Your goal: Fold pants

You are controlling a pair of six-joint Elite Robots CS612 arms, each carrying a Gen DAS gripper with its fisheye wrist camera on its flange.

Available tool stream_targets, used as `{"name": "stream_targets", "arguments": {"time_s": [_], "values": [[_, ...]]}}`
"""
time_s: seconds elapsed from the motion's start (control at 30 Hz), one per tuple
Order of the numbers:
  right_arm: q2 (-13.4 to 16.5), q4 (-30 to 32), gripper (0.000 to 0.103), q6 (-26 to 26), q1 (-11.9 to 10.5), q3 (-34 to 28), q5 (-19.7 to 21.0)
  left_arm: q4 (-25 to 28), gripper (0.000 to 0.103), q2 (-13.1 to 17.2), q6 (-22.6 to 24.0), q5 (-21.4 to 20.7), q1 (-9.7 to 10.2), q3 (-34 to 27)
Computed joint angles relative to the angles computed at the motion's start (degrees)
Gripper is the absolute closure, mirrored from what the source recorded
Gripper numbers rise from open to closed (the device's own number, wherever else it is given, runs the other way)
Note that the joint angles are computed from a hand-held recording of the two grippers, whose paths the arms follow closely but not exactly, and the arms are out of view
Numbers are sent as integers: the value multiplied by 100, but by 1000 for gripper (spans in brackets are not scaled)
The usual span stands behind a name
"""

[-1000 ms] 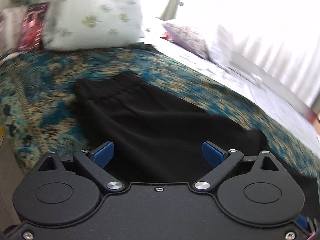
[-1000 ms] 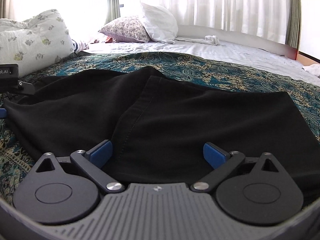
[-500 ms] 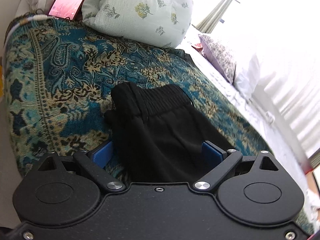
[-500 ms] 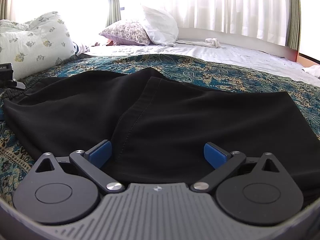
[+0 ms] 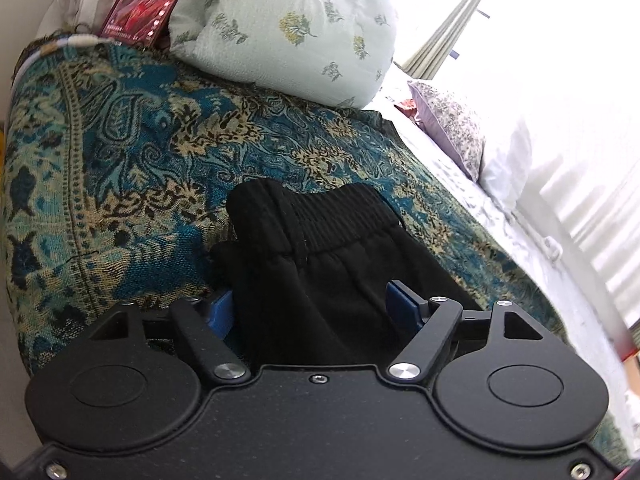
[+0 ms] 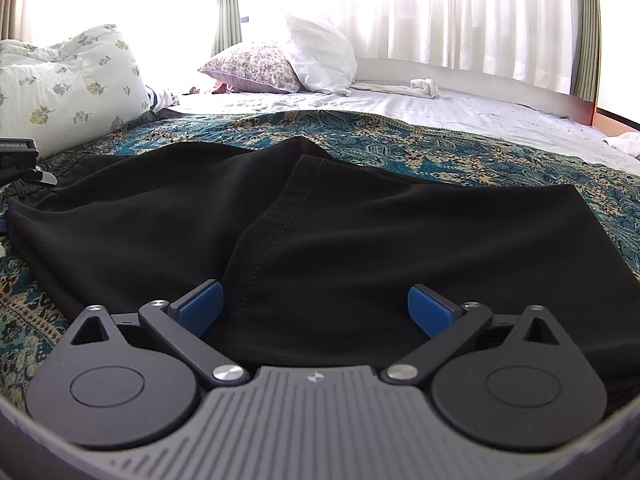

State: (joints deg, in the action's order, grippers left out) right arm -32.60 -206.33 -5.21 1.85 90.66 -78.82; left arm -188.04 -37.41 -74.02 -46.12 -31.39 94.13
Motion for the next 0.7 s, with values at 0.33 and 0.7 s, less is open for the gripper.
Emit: {"name": "stream_targets", "arguments": {"time_s": [0.33, 0.7], "values": [[-4, 12, 0, 6, -3, 1, 13, 379, 70, -75, -541, 249, -31, 78], [-16, 44, 0, 34, -18, 8, 64, -21, 90, -19, -187, 341, -22, -14]]}}
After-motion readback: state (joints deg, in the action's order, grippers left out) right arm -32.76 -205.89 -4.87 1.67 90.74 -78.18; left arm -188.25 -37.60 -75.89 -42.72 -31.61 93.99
